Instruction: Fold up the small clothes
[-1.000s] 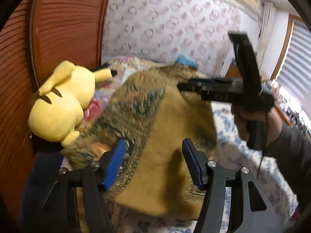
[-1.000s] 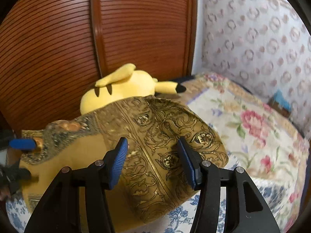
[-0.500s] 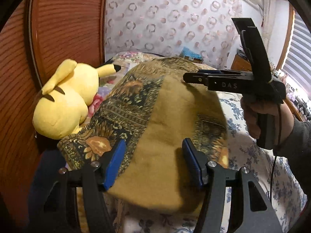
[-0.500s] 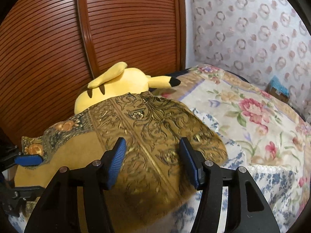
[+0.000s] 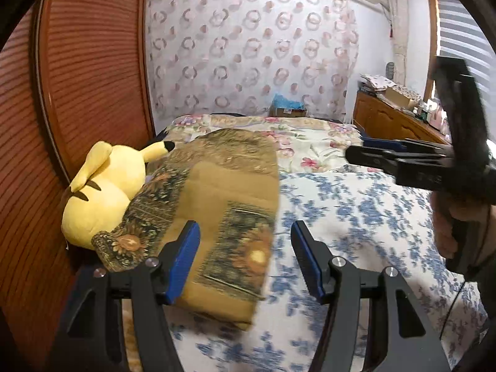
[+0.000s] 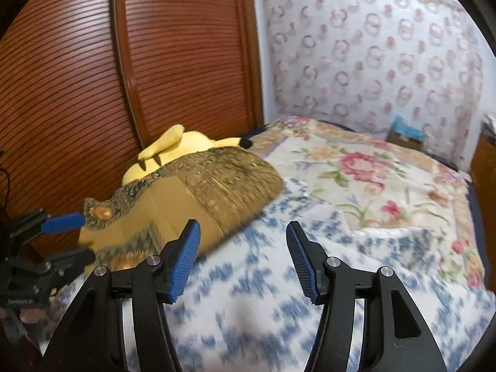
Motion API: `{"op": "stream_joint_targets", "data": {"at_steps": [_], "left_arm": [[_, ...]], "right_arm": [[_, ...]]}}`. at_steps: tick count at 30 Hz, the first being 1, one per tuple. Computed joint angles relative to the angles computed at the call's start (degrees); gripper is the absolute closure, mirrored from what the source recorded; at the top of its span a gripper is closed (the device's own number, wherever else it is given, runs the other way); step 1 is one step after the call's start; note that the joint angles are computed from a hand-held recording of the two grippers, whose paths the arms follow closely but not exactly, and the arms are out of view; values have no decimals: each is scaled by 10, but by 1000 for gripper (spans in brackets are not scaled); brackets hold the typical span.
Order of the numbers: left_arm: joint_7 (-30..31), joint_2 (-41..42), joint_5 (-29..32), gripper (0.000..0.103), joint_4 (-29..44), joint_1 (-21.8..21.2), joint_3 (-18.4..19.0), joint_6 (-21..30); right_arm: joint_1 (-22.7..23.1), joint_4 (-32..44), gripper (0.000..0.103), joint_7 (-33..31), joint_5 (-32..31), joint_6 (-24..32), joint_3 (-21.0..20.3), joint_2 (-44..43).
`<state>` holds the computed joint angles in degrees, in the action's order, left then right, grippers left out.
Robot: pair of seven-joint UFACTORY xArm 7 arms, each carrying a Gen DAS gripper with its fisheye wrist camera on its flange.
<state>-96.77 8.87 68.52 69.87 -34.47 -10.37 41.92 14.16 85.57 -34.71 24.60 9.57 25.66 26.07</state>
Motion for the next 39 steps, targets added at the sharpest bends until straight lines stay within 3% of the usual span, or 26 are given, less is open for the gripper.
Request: {"op": "stream_joint_targets", "data": {"at_steps": [4, 8, 11, 16, 23, 34, 39], "left_arm": [[13, 21, 3, 42, 39, -29, -10, 45], [13, 41, 20, 42, 76, -64, -13, 84], [18, 59, 24, 42, 108, -94, -14, 115], [18, 77, 32, 42, 145, -132, -9, 139], [11, 86, 43, 42, 176, -176, -5, 180], [10, 89, 36, 42, 199, -200, -6, 202], [8, 90, 32, 42, 204, -203, -5, 200]], "right_arm": [[-73, -107, 36, -51, 81, -40, 55, -88], [-157, -187, 27, -187, 261, -64, 127, -176], [-166, -237, 23, -246, 361, -71, 122, -245], [-127, -302, 21, -356, 526, -79, 67, -341], [-71, -389, 21, -351, 569, -126, 5, -440], [-9, -475, 21, -283, 520, -149, -71, -533], [47, -490, 21, -278, 503, -172, -118, -542]]}}
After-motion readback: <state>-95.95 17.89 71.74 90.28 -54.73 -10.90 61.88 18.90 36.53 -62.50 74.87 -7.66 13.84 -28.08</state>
